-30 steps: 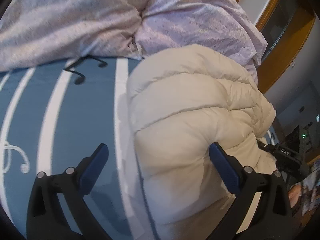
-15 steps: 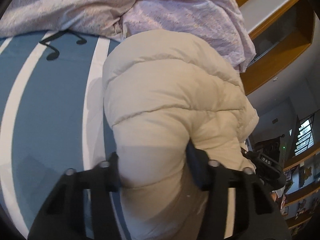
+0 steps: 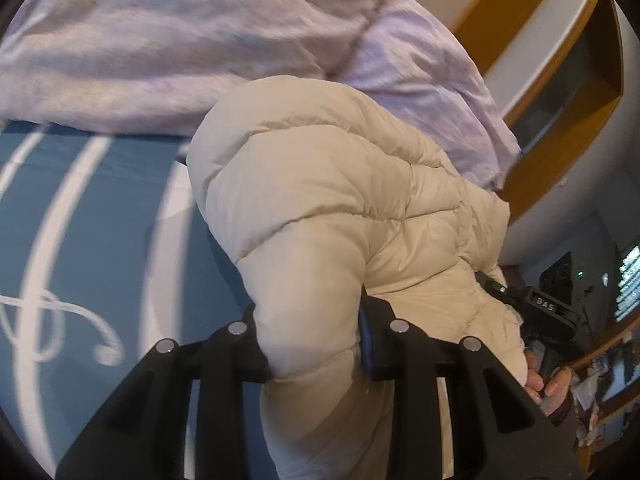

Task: Fold large clothes

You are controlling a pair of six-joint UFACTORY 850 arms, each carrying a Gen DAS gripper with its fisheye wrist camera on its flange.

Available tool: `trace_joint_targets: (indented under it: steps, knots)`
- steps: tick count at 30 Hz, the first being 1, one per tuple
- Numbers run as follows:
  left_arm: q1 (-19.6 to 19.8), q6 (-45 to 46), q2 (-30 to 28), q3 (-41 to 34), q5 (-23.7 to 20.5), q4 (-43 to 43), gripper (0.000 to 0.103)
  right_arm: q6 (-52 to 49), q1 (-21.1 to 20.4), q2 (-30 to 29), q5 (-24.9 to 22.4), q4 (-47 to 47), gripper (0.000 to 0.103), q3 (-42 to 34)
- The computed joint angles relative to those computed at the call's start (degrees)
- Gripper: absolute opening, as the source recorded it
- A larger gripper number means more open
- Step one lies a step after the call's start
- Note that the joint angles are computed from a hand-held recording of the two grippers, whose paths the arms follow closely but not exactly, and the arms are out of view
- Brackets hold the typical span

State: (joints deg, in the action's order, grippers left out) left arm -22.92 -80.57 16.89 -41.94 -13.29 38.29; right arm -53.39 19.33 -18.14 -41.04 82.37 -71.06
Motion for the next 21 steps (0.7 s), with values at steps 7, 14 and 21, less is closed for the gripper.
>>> trace_joint_targets:
  steps: [7,14,21]
  knots:
    - [4.6,5.0,2.5,2.3,-2.7,-3.2,0.032,1.9,5.5,-3.4,4.2,-3.8,0.017,-4.3]
    - [4.0,-3.4,-0.6,1.9,-5.9,9.0,0.038,5.7,7.7,-5.2,9.0,-9.2,0.017,-6.4]
    - [-2.6,-12.4,-3.8,-0.6,-22.1,21.1,0.067,12.0,9.4,-3.5,15.0,-18.8,0.036,-4.7]
